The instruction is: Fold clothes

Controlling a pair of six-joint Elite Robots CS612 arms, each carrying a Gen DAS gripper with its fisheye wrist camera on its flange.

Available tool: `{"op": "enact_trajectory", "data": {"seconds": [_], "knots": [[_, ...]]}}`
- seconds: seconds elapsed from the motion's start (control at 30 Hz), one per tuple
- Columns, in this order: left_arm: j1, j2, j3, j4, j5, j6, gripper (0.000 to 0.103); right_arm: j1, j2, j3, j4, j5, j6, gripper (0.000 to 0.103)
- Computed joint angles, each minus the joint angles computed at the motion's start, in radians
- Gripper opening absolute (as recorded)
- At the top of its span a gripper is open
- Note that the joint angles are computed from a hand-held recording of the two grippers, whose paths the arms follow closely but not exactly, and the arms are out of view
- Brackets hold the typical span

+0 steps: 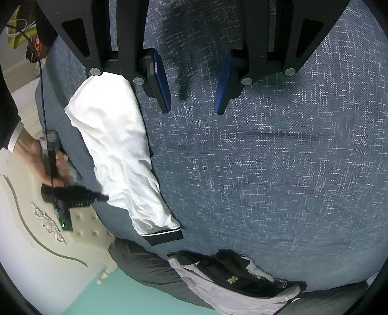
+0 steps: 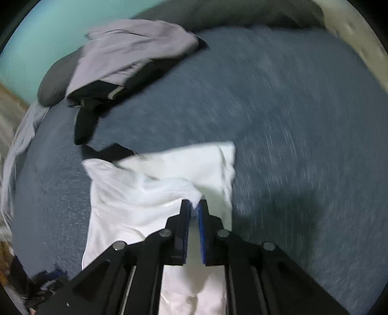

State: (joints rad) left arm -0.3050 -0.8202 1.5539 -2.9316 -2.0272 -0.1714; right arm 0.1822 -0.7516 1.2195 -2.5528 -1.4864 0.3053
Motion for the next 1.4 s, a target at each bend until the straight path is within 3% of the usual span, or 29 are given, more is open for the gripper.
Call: {"op": "enact_trajectory", "data": {"seconds": [0.07, 0.13, 0.17, 0.27, 0.37, 0.63, 0.7, 0.87, 0.93, 0.97, 1.07, 1.27, 1.4], "knots": [[0.000, 0.000, 0.000, 0.000, -0.001, -0.001, 0.040, 0.014, 0.005, -0.021, -0.023, -0.042, -0.028, 0.016], [0.001, 0.000, -0.001, 0.001, -0.002, -0.002, 0.040, 0.014, 0.019, -0.051, -0.029, 0.018, -0.030, 0.033], [0.001, 0.000, -0.001, 0.002, -0.003, -0.002, 0.040, 0.013, 0.030, -0.073, -0.023, 0.054, -0.033, 0.033], [0.001, 0.000, 0.001, 0.001, -0.004, -0.003, 0.040, 0.030, 0.061, -0.142, 0.014, 0.087, -0.105, 0.033], [0.002, -0.001, 0.002, 0.000, -0.006, -0.006, 0.040, 0.055, 0.099, -0.223, 0.068, 0.066, -0.185, 0.033], [0.006, 0.004, -0.001, 0.005, -0.021, -0.008, 0.040, 0.113, 0.210, -0.446, 0.240, -0.067, -0.372, 0.033], [0.007, 0.005, -0.003, 0.005, -0.025, -0.008, 0.040, 0.130, 0.244, -0.513, 0.301, -0.124, -0.459, 0.033], [0.011, 0.007, -0.006, 0.007, -0.031, -0.013, 0.040, 0.157, 0.330, -0.679, 0.474, -0.217, -0.561, 0.033], [0.012, 0.007, -0.006, 0.008, -0.033, -0.014, 0.040, 0.160, 0.345, -0.706, 0.507, -0.229, -0.593, 0.014], [0.012, 0.007, -0.006, 0.008, -0.033, -0.014, 0.040, 0.160, 0.351, -0.718, 0.521, -0.230, -0.600, 0.011], [0.014, 0.006, -0.005, 0.010, -0.036, -0.014, 0.040, 0.152, 0.357, -0.736, 0.540, -0.199, -0.564, 0.006], [0.015, 0.006, -0.004, 0.012, -0.037, -0.012, 0.040, 0.090, 0.319, -0.659, 0.400, 0.005, -0.250, 0.005], [0.016, 0.008, -0.006, 0.018, -0.039, -0.013, 0.040, 0.065, 0.315, -0.635, 0.347, 0.091, -0.144, 0.005]]}}
